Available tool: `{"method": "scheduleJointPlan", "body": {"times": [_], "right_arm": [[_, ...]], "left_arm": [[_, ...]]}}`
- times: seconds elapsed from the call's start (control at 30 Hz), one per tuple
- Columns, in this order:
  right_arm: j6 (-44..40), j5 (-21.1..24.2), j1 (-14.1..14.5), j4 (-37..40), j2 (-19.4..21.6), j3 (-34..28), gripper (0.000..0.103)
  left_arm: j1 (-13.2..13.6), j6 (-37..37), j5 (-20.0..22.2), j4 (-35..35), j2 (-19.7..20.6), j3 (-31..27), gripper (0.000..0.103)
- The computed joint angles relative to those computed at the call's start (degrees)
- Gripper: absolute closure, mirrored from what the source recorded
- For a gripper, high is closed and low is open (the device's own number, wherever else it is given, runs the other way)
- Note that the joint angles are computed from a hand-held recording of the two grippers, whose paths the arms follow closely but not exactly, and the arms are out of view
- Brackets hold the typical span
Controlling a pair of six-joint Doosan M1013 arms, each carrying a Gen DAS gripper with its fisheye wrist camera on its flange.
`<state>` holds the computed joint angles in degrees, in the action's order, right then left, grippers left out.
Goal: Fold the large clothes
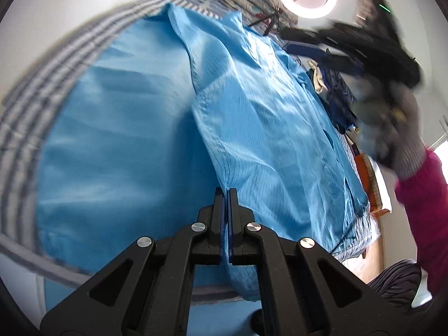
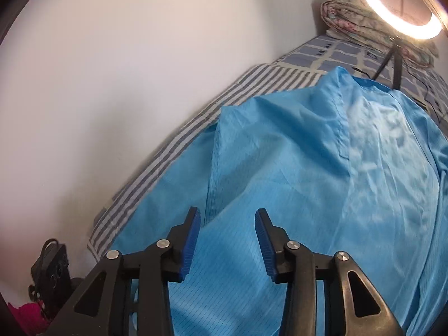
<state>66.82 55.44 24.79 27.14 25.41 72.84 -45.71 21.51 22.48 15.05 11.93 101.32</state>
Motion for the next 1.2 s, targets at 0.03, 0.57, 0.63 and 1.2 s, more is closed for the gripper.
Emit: {"method": "scheduleJointPlan", "body": {"times": [0.03,0.57,0.63,1.2], "right_arm": [[0.7,0.5,0.6,-0.9,1.7,-2.4,0.061],[7.6,15.1,8.2,-21.4,28.5,-42.6,0.066],[7.1,17.4,8.3,-22.1,30.2,-45.2,0.099],[15.8,17.0,9.3,-21.5,36.2,-54.9,0.097]], "left_arm": [[0.0,-0.3,0.3,1.2,-0.3,0.2,0.103],[1.2,0.3,-4.6,8.7,-2.4,3.8,0.103],[1.5,2.2,-5.2,6.6,-2.8,4.5,0.103],[-2.8,-16.8,22.0,29.9,-3.7,4.2,0.103]]}}
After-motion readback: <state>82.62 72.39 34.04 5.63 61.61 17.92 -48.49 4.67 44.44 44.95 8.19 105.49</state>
